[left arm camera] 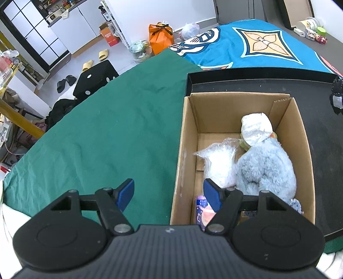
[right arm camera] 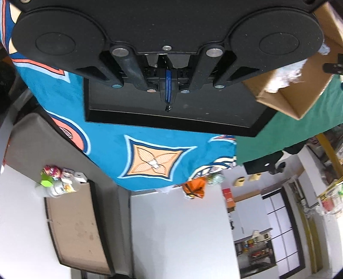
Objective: Organize soft objects
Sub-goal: 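Carry the black-and-white plush with the right gripper into the box and release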
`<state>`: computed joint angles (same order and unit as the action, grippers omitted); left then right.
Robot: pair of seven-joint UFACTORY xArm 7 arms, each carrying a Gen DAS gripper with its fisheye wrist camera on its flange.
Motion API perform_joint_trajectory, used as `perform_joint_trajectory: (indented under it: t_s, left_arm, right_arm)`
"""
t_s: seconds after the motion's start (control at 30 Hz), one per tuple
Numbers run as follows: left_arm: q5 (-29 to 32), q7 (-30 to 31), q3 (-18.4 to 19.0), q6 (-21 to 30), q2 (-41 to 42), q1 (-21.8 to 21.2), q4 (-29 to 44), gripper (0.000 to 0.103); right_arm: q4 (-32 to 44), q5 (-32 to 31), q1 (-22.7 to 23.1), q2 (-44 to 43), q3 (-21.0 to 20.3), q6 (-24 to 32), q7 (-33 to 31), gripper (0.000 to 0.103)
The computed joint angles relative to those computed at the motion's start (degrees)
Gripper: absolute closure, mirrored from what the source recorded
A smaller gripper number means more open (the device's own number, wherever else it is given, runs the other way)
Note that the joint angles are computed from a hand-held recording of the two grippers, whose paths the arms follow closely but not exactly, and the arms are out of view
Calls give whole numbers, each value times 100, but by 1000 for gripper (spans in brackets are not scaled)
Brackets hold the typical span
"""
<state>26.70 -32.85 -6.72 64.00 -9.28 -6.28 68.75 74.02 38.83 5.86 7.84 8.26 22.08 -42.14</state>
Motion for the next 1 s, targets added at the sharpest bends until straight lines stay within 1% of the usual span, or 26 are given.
perform_joint_trajectory:
  t_s: [0.2,0.3,0.53,0.67,0.87,0.93,1.0]
  left_arm:
    - [-131,13,26,-92,-166,30,-152,33]
    - [-212,38,38,-176,-293,61,-277,33]
    - [-417,101,36,-428,-579,155,-647,33]
    - [-507,173,26,-646,-775,193,-902,33]
    - [-734,290,77,-993,-1150,308,-1309,34]
    - [-860,357,118,-1097,-1264,347,-1440,36]
    - [-1010,438,165,-1209,-1381,383,-1573,40]
  right_arm:
    - [-17,80,99,-236,17,265,-8,103]
    - [-157,90,229,-476,-5,267,-32,103]
    - [-359,114,549,-927,-141,547,-3,103]
    - [-398,0,726,-1109,-183,688,177,103]
    - [-546,-283,1004,-1308,-157,745,465,103]
    - [-611,-405,1092,-1363,-127,752,608,103]
    - [-658,-544,1175,-1399,-96,752,769,103]
